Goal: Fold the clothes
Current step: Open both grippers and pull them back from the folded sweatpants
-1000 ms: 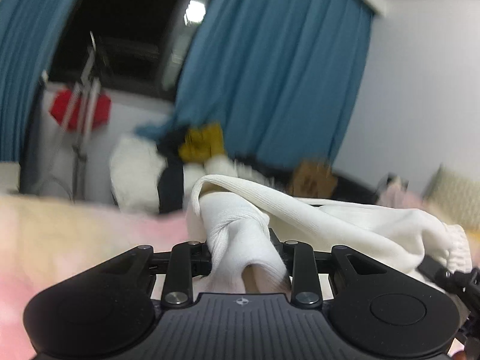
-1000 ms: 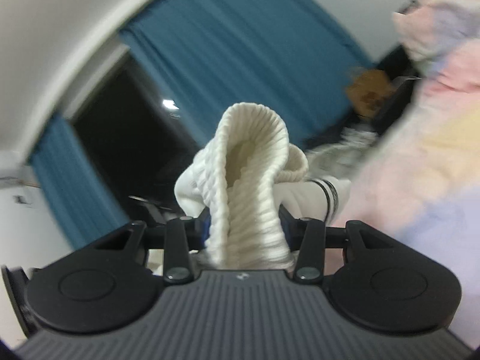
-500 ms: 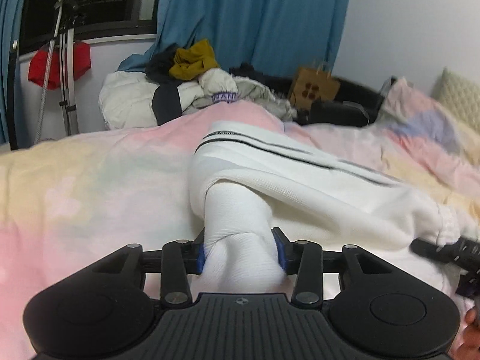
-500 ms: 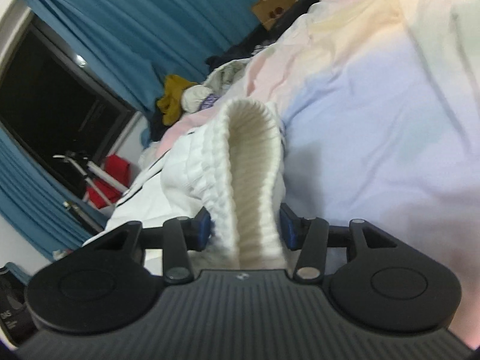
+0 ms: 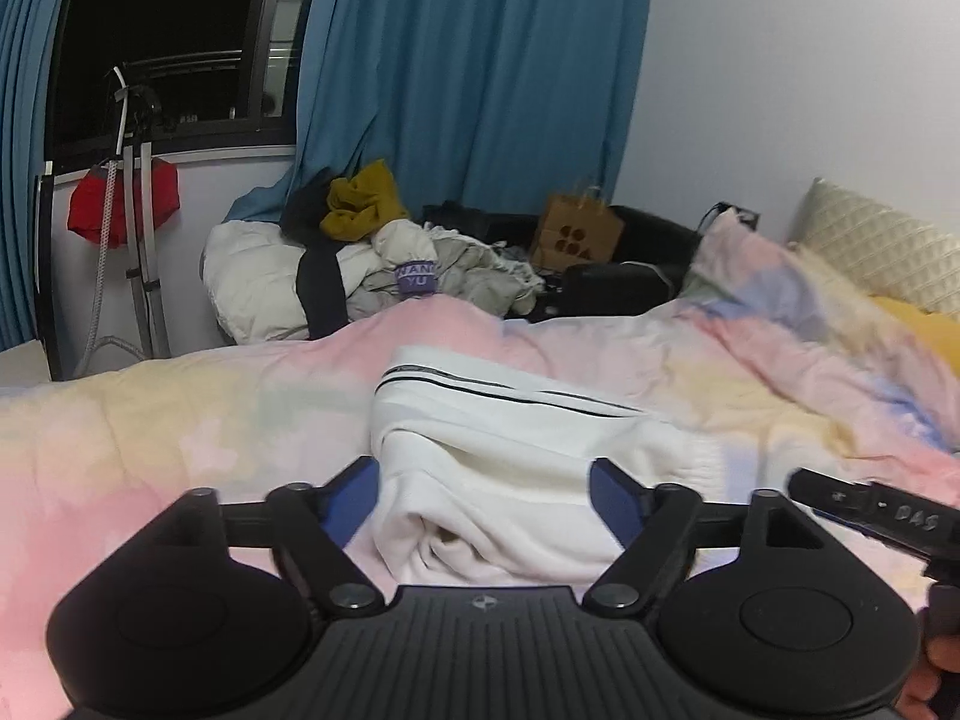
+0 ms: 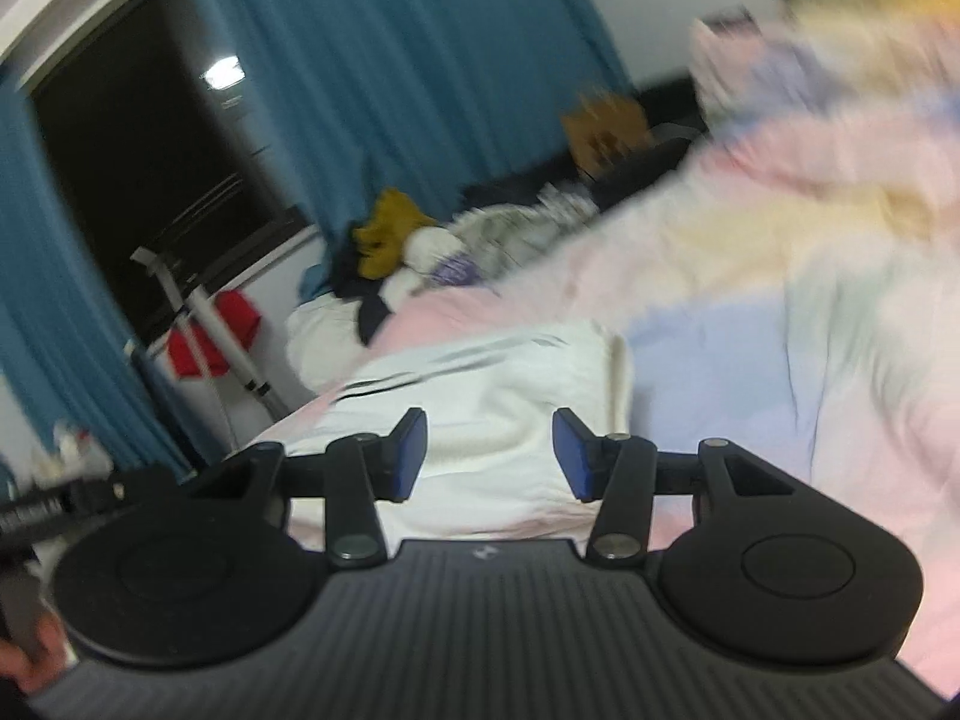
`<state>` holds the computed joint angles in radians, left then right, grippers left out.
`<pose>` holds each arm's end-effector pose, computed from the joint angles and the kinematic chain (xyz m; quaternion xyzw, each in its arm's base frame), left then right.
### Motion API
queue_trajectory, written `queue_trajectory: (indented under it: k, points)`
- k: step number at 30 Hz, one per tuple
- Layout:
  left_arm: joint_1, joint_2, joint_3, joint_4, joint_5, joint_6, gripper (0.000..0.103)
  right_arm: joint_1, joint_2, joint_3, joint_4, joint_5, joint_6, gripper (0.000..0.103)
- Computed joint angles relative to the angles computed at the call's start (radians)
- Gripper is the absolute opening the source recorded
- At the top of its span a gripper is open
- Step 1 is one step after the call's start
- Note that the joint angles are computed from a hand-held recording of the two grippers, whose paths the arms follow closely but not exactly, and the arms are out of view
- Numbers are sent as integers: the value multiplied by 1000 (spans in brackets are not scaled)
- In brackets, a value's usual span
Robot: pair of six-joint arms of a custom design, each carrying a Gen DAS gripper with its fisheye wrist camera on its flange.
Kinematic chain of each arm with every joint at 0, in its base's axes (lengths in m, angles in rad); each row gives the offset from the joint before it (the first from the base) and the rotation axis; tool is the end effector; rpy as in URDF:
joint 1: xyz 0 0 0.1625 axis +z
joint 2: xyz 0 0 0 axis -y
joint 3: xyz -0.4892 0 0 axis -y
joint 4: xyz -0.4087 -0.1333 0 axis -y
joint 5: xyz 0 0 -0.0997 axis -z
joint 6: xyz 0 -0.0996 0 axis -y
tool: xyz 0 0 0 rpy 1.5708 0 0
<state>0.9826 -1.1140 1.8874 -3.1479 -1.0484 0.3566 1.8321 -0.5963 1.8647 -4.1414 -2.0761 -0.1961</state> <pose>-0.2026 -0.6336 0.3279 0.3146 0.8377 -0.4028 0.1924 0.2468 -0.5934 0.1201 0.0271 -0.7845 0.5930 0.1796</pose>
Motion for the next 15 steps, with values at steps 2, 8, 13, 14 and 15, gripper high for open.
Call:
queue_trajectory:
  k: [2,8,13,14,15]
  points:
    - [-33,-58,53,-7,33,-4,84,33,-6,25,-34,-9,-51,50]
    - [-122,-230,213,-26,112,-26,102,117,-5,104,-107,-61,-108,50]
    - [-183,-336,330,-47,197,-33,103,171,52,101,-219,-140,-159,50]
    - [-192,-351,346,-40,204,-30,103,176,59,99,-230,-146,-156,50]
    - [-201,-365,362,-41,216,-27,103,180,63,97,-236,-152,-162,50]
